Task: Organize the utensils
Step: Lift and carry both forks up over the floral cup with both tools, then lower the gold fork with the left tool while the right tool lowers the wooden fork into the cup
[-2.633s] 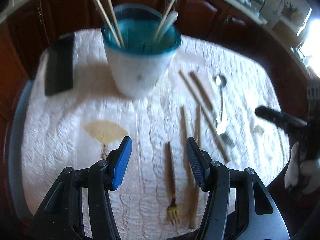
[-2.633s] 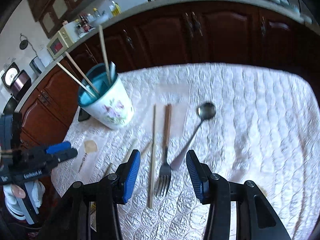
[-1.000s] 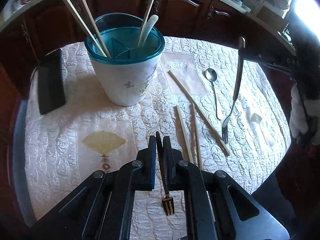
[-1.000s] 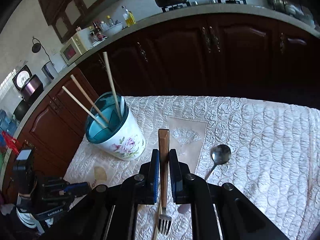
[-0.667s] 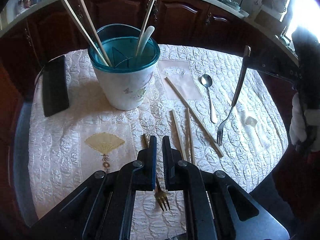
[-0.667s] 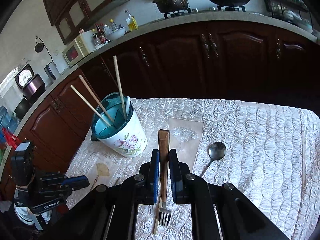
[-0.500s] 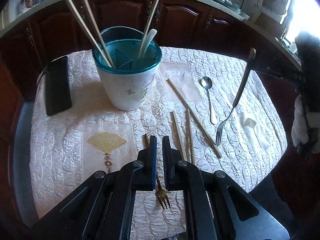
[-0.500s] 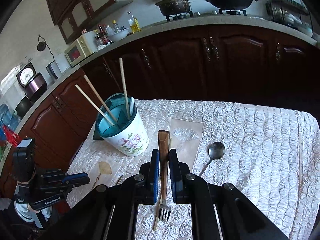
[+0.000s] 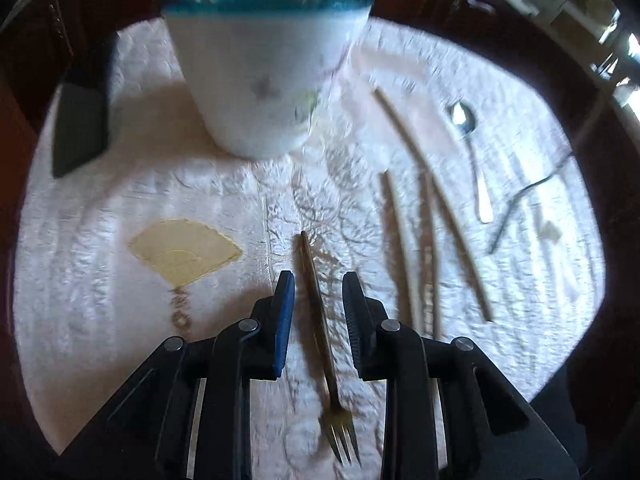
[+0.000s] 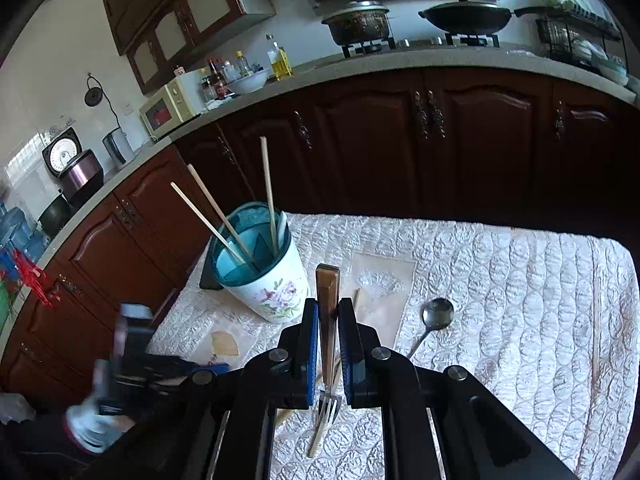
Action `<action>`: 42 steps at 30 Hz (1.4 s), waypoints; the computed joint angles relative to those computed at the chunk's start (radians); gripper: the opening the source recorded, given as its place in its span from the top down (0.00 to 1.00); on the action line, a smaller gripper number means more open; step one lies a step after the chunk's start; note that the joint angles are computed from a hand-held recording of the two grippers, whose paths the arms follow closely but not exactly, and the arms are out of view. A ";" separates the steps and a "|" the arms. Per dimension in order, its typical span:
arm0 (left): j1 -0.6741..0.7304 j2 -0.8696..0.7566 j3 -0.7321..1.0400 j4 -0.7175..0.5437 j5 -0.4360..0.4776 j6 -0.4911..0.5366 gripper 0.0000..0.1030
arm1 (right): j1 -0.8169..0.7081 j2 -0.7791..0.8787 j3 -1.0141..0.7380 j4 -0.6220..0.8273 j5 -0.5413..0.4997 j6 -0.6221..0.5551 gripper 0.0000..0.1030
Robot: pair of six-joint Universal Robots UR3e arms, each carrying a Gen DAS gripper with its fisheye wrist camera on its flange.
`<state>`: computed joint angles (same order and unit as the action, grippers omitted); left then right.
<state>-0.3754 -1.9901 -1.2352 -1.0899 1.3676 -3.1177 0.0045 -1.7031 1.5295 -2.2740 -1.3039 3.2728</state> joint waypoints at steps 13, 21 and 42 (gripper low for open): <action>0.118 0.228 -0.135 0.000 -0.136 0.067 0.95 | 0.018 0.013 -0.119 0.004 0.024 0.015 0.91; 0.201 0.378 -0.152 -0.016 -0.186 0.074 0.95 | 0.053 0.055 -0.197 -0.004 0.004 0.029 0.91; 0.205 0.052 0.554 -0.126 -0.132 -0.004 0.95 | 0.164 0.428 -0.759 0.090 -0.075 0.072 0.91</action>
<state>-0.1705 -1.9384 -0.6811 -1.2160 1.2358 -3.1220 0.1681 -1.2749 0.7700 -2.1844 -1.3793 3.3450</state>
